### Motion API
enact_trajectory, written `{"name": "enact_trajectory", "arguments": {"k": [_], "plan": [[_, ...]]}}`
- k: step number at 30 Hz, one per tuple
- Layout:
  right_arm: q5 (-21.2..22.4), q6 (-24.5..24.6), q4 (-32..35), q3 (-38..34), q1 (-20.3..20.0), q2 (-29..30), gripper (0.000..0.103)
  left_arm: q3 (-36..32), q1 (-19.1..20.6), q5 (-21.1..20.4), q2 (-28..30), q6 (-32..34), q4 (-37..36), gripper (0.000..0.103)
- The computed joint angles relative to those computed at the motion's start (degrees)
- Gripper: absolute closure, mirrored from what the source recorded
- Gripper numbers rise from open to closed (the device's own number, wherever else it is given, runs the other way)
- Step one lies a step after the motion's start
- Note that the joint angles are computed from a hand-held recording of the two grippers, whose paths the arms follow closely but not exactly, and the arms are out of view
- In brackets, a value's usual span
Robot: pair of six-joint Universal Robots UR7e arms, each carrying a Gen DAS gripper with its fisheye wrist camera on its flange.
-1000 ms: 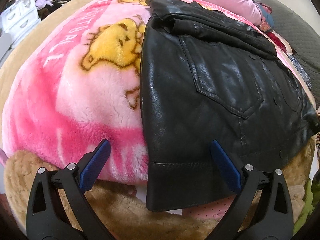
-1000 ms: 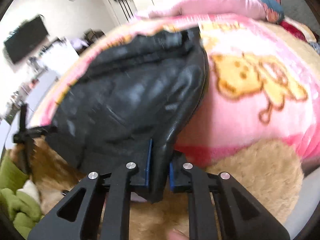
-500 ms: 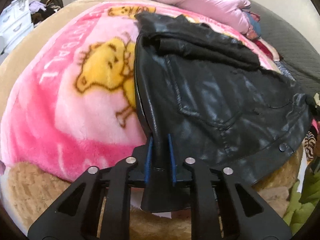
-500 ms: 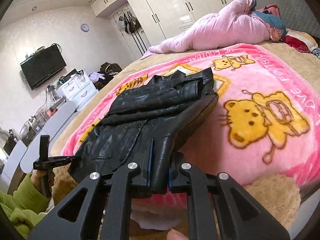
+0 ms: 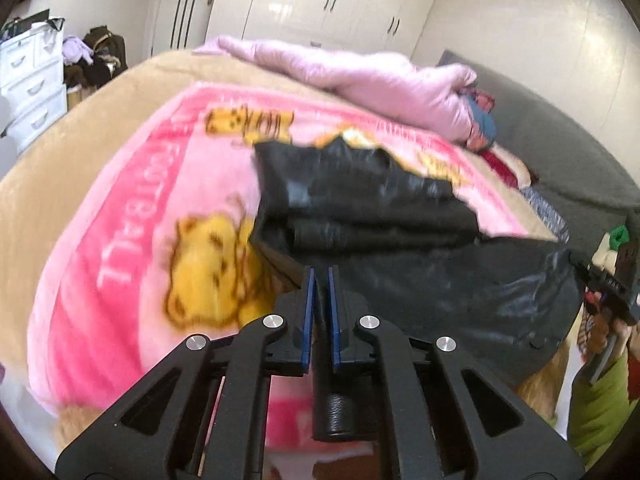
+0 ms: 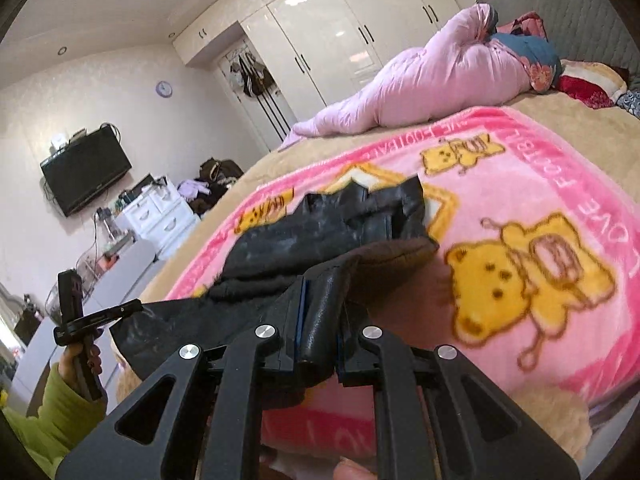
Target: Fold large clothes
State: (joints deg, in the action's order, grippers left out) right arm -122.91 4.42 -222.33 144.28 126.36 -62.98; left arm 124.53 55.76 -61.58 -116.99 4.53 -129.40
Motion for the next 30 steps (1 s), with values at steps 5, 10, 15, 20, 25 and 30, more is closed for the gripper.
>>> {"name": "enact_trajectory", "arguments": {"k": [5,10,15,20,25,30], "plan": [[2.37,0.42,2.94,-2.72,-1.75,-1.46,0.093,-2.96,-0.55,-0.96,3.55,0.79,-6.80,0.103],[1.32,-0.58,4.65,-5.87,-2.10,-0.31,0.093,-5.68,0.03,-1.03,6.88,0.82,-6.93,0.103],[2.01,-0.19,3.19,-5.24,-2.27,0.07,0.092,-3.05,1.09,1.17,4.14,-1.02,-0.16,0.054],[2.35,0.45,1.16,-3.96,-2.53,0.52,0.092,-0.95,8.03,-5.23,1.72,-5.38,7.94,0.029],[2.16,0.56,0.22,-3.62,-2.63,0.74,0.092,-0.24,16.71,-17.75,0.63,-8.01,9.55,0.018],[2.23,0.73,-0.48,-3.97,-2.69,1.20,0.092,0.93,16.66,-22.66,1.71,-7.95,10.51,0.083]]}}
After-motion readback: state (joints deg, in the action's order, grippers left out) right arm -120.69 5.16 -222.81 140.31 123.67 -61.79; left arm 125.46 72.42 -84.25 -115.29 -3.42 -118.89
